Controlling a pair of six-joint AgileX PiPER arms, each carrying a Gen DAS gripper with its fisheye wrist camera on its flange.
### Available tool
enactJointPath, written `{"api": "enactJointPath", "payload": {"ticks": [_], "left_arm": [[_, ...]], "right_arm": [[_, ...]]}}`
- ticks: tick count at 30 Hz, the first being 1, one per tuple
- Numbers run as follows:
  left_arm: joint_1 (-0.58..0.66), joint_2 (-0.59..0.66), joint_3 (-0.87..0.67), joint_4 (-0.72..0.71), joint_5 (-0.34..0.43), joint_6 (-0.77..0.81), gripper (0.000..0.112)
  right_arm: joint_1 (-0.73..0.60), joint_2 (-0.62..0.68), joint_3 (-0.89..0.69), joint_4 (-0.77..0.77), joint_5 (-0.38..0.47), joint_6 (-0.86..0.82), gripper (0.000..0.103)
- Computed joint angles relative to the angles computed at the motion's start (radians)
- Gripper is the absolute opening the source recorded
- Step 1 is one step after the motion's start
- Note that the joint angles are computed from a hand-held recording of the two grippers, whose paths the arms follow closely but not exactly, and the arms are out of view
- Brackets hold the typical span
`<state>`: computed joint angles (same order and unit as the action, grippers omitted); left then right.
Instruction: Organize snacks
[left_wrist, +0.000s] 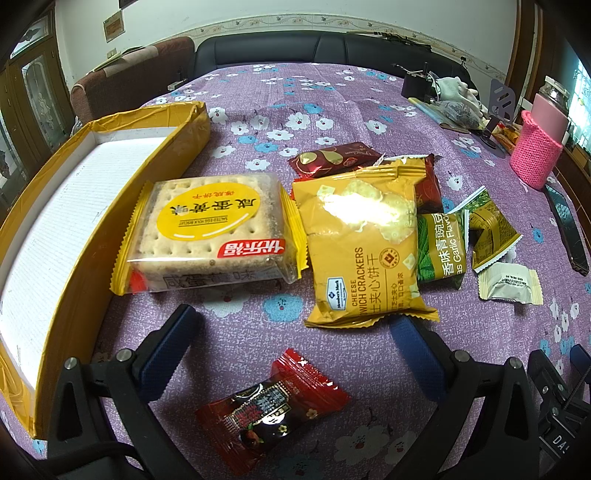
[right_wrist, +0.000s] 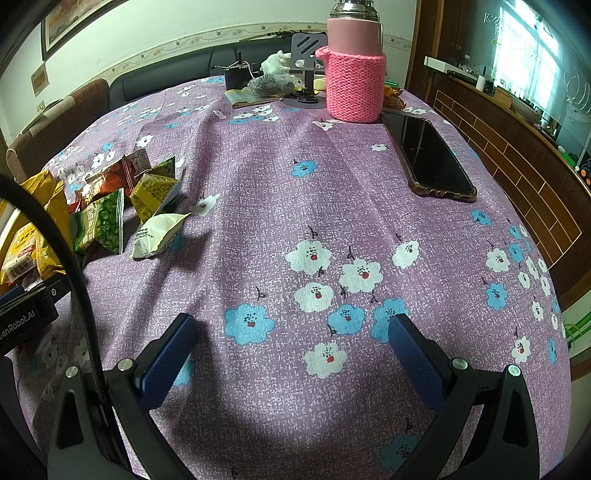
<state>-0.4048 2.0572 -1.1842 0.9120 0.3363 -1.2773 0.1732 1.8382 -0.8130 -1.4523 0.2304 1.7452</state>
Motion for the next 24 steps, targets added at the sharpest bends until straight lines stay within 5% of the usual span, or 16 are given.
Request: {"api": "enactJointPath", "payload": {"ticks": [24], "left_arm": [[-0.006,-0.005,-0.004,-0.013,0.012,0.012,0.103]], "right_arm": [[-0.001,-0.002,0.001,0.001,-0.001,-0.002,0.103]]}}
